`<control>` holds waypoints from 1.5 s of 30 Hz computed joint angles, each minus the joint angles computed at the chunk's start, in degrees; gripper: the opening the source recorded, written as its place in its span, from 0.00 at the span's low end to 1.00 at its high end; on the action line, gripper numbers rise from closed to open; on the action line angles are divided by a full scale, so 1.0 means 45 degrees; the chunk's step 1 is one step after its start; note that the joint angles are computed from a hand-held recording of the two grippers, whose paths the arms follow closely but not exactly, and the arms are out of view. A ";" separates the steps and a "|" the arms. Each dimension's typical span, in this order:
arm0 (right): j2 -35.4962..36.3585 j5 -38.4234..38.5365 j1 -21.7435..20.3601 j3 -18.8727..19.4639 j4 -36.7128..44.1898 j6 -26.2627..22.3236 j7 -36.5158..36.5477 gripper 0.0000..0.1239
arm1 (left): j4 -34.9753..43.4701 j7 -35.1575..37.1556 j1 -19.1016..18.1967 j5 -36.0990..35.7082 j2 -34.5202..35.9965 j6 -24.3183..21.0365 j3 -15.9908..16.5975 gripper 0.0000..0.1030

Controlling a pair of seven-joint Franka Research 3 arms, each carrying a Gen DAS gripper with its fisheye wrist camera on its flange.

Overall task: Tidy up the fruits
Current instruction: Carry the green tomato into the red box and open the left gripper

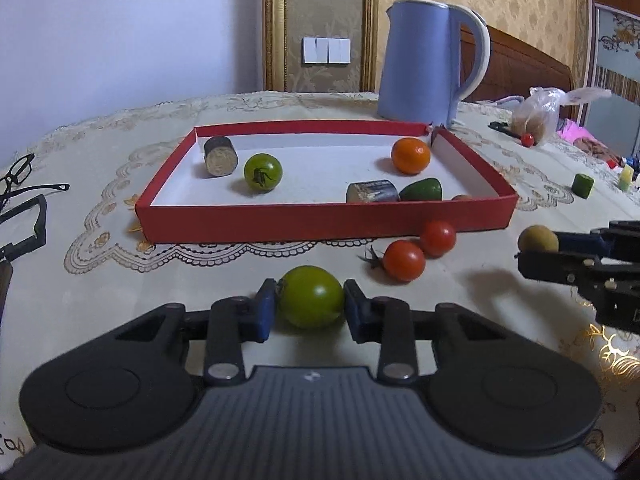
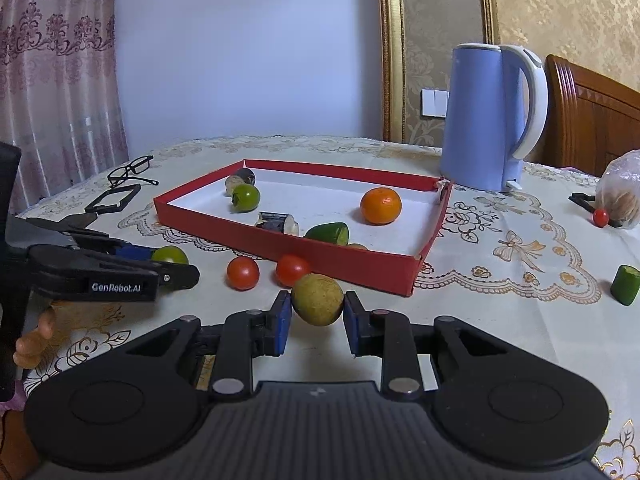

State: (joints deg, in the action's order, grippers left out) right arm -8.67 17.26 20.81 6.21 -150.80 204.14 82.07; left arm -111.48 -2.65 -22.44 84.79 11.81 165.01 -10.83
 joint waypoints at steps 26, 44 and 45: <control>-0.0617 -0.1228 0.0154 -0.0509 -0.0768 0.0712 0.1302 0.22 | 0.3011 0.1976 -0.1139 0.0095 0.1366 -0.3807 0.0100 0.31; -0.1116 -0.2483 0.0137 -0.1130 -0.1355 0.1165 0.2325 0.22 | 0.7423 0.5556 -0.2402 -0.2963 0.4627 -0.4993 0.1547 0.31; -0.1141 -0.2598 0.0140 -0.1184 -0.1383 0.1176 0.2409 0.22 | 0.7712 0.5786 -0.2472 -0.3181 0.4833 -0.5086 0.1623 0.31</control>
